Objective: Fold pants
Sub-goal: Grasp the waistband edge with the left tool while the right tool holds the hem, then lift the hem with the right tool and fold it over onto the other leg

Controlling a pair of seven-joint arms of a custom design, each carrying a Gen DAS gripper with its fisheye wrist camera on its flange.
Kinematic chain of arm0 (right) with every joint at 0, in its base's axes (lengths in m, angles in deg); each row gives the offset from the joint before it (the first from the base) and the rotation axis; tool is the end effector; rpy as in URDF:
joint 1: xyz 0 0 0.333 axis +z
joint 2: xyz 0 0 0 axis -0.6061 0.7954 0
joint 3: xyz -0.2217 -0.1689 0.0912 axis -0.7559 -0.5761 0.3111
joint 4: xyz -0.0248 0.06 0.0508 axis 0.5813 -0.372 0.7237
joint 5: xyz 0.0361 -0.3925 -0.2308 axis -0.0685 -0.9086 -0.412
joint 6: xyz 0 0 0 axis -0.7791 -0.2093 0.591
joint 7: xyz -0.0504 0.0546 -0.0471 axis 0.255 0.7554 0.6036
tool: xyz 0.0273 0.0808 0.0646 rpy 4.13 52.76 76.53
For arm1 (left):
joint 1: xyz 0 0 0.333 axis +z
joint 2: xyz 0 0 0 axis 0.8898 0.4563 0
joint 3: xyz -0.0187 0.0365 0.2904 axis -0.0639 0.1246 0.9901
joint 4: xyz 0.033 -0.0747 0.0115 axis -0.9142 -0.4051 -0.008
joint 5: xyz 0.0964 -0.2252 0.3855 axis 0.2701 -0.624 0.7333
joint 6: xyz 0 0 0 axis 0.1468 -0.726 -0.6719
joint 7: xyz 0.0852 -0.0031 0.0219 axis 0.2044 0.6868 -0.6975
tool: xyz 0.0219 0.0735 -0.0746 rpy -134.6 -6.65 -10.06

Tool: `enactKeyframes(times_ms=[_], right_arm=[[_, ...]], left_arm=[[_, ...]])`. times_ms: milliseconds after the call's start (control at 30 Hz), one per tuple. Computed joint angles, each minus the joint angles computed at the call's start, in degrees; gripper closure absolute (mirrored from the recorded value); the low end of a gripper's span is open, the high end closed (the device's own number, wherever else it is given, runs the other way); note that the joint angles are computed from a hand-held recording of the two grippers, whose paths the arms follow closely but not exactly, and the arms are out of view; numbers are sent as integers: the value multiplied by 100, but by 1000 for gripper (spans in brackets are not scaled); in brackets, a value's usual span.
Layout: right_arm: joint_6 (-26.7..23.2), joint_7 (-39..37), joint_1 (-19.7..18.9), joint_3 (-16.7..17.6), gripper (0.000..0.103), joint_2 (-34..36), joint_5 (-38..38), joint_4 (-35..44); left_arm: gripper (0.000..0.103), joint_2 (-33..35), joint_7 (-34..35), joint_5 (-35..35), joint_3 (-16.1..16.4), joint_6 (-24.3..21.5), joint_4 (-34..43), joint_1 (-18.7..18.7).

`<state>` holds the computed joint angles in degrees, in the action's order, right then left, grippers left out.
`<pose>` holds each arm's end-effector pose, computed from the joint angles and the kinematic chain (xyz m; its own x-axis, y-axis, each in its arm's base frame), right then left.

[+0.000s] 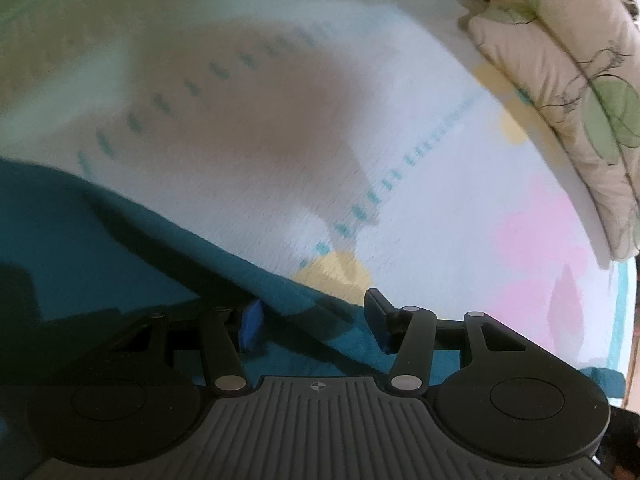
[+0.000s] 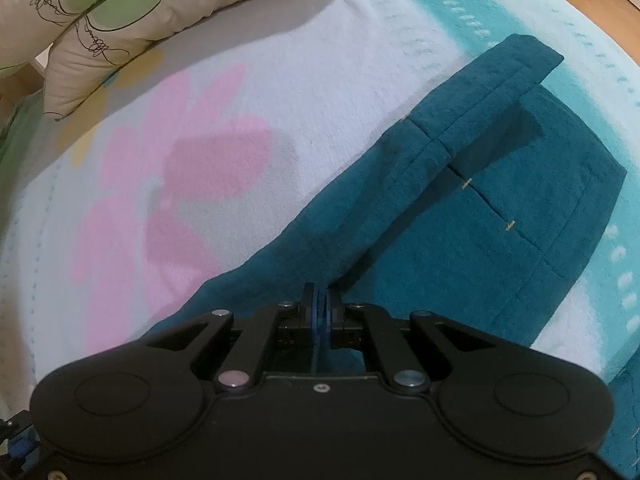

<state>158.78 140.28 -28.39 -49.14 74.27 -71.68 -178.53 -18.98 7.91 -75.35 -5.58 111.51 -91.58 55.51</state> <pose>0.6459 0.1063 0.4256 -0.0531 -0.9614 -0.2699 -0.9244 0.1495 -0.3509 0.4859 -0.1406 0.4484 0.7147 -0.6212 0.3216 -0.5599 -0.7836 -0.2693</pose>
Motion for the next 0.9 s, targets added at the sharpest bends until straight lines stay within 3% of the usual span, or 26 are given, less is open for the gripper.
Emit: enactKeyframes(times_ms=[100, 167, 267, 400, 567, 900], right_arm=[[-3, -68, -13, -5, 96, -12, 91, -19], [45, -147, -23, -8, 96, -39, 160, -61], [72, -316, -53, -24, 96, -196, 400, -196], [215, -620, -80, -58, 96, -825, 608, -696], [166, -918, -137, -186, 96, -2110, 694, -1612], [-1000, -1036, -573, -405, 95, -4550, 544, -3300]], left_arm=[[60, 28, -306, 129, -108, 44, -22, 108], [93, -3, -352, 240, -113, 49, -27, 120], [99, -85, -189, 323, -97, -62, 20, 86], [99, -432, -84, 644, -249, -386, 84, 17], [99, -1086, 219, 876, -416, -891, 59, -251], [99, -2671, 355, 753, -764, -1832, -608, -1174]])
